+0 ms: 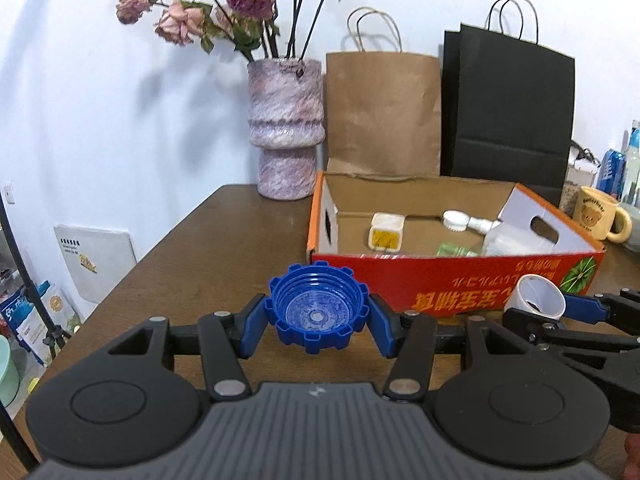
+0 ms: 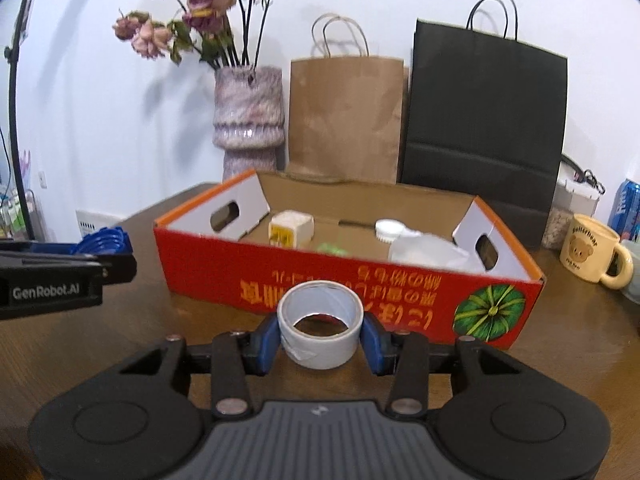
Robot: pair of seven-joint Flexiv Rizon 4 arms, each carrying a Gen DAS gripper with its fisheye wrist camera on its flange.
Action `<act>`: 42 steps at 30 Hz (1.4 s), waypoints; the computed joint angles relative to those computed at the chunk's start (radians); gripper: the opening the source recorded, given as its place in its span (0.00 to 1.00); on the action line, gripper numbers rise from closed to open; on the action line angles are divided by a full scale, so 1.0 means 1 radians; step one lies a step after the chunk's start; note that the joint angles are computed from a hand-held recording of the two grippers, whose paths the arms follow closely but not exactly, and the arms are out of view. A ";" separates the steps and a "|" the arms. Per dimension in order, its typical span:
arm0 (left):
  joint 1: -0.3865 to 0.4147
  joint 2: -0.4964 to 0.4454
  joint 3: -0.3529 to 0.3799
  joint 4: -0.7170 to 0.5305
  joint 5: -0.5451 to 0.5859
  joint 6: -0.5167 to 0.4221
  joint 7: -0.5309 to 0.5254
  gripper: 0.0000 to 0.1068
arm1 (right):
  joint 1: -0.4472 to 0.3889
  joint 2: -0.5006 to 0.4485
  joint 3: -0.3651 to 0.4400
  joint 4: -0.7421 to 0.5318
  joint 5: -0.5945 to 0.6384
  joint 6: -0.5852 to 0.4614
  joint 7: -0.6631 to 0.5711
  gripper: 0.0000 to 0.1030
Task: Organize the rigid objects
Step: 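Carry the blue cap and tape roll over the box with both grippers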
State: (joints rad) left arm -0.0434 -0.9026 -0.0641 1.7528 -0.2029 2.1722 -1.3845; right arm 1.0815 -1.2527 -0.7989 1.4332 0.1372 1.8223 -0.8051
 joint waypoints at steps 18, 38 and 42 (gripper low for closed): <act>-0.108 -0.015 0.028 -0.120 -0.127 -0.010 0.038 0.51 | -0.024 -0.039 -0.084 -0.062 0.126 0.058 -0.040 0.41; -0.220 -0.170 0.091 -0.428 -0.326 -0.130 0.136 0.51 | -0.185 -0.115 -0.082 -0.285 0.092 0.014 -0.037 0.41; -0.245 -0.214 0.128 -0.507 -0.374 -0.169 0.157 0.51 | -0.223 -0.139 -0.083 -0.350 0.053 -0.011 -0.014 0.41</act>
State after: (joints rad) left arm -0.2885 -1.1162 0.0641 1.2453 -0.5768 2.0034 -1.2278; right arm 0.8582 -1.3913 -0.8817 1.0829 0.1904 1.8114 -0.8187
